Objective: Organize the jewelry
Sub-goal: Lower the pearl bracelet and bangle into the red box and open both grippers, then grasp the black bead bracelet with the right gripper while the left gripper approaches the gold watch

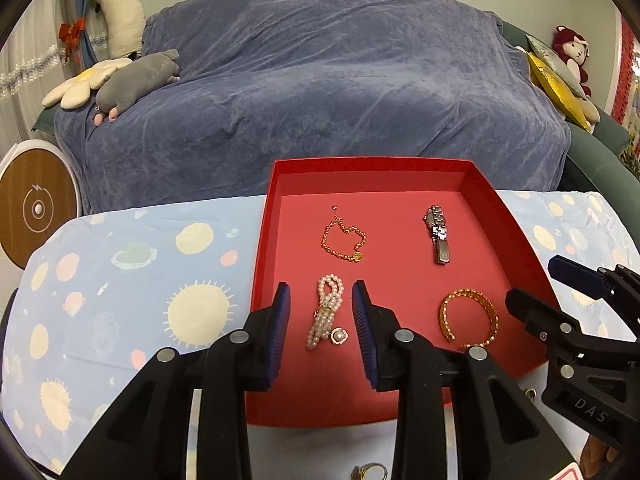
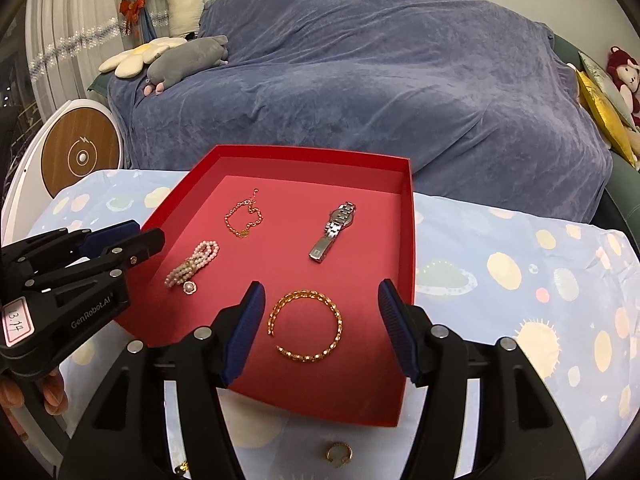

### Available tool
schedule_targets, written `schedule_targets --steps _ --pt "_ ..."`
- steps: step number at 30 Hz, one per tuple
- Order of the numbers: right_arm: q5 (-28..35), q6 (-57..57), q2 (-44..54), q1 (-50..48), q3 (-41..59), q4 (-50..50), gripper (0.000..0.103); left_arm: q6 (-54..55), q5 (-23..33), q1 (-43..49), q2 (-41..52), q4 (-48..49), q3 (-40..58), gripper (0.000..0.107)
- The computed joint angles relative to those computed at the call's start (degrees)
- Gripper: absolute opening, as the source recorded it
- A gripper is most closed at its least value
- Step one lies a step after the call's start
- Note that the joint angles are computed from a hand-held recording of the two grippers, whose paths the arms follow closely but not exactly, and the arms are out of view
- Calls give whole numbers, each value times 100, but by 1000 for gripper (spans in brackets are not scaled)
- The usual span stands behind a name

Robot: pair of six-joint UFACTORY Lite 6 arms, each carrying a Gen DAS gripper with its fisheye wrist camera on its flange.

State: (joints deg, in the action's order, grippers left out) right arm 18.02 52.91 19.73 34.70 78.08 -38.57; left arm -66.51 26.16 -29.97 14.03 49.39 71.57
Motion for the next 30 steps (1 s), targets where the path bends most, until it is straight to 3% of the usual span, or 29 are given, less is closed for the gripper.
schedule_targets --steps 8,14,20,30 --pt "387 112 -2175 497 -1929 37 57 -104 550 -499 -1959 -64 -1768 52" --pt "633 634 -3254 1163 -3242 195 57 -916 1240 -1368 -3094 155 -3065 58" --pt "739 1799 -3027 1906 -3487 -550 57 -1874 1551 -2176 -3411 299 -3838 58" --pt "281 2158 -2264 1994 -3303 -852 52 -2162 1126 -2506 -3439 485 -4256 58"
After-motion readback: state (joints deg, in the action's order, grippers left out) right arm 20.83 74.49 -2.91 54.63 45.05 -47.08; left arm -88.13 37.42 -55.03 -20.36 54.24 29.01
